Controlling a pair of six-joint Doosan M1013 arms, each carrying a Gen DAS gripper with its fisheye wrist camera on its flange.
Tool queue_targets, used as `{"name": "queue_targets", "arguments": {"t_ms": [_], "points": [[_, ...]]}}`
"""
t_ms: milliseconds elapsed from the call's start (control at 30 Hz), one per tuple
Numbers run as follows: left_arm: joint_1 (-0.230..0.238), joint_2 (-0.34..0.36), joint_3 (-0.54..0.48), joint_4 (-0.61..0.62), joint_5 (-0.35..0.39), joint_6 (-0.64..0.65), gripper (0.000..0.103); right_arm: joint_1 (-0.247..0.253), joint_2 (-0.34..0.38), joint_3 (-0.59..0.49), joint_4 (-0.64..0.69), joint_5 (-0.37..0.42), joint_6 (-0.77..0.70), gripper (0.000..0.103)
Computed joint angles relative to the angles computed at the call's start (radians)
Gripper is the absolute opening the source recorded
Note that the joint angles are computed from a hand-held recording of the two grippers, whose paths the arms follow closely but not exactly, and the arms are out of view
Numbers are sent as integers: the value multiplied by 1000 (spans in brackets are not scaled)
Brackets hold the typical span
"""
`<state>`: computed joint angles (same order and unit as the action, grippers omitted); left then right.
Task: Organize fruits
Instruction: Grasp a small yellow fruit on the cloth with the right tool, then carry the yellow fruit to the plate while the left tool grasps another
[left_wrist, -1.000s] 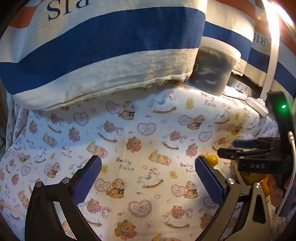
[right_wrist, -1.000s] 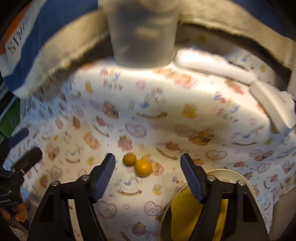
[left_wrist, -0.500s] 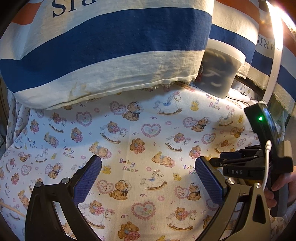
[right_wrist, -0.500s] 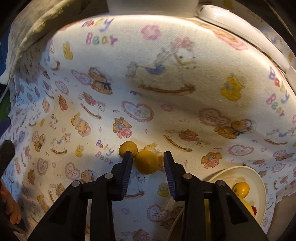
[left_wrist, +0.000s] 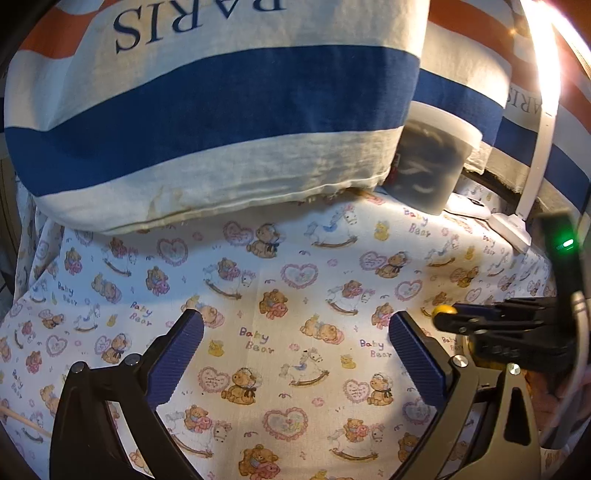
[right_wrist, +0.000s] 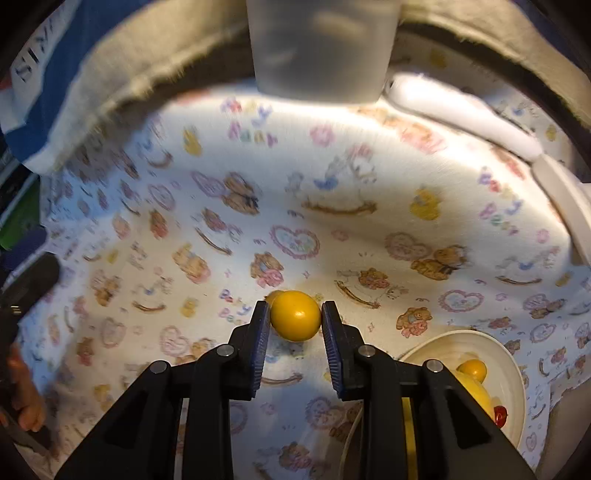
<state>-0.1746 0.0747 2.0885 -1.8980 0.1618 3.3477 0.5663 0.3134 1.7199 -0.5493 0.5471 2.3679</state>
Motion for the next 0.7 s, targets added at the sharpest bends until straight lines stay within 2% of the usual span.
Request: {"name": "queue_targets", "arguments": {"t_ms": [100,233,300,433,600,700], "points": [[-6,-3,4,-25,4,39,100,8,-44,42,-41,-53,71,30],[-19,-6,12,-98,-2,135,99,15,-108,107,-182,-111,247,30],[-24,-8,16,-118,-4,162,98,30,-136,140,-350,-102,402,30],[-31,-8,15,-31,-2,87,94,55,-189,200,-617,-59,665,30],[-47,-11,21,-100,-9,186,94,21,-269,292,-815,-93,919,30],[-54,-13,24,-84,-6,188,94,4,-291,327,-902,-71,1060,30]]}}
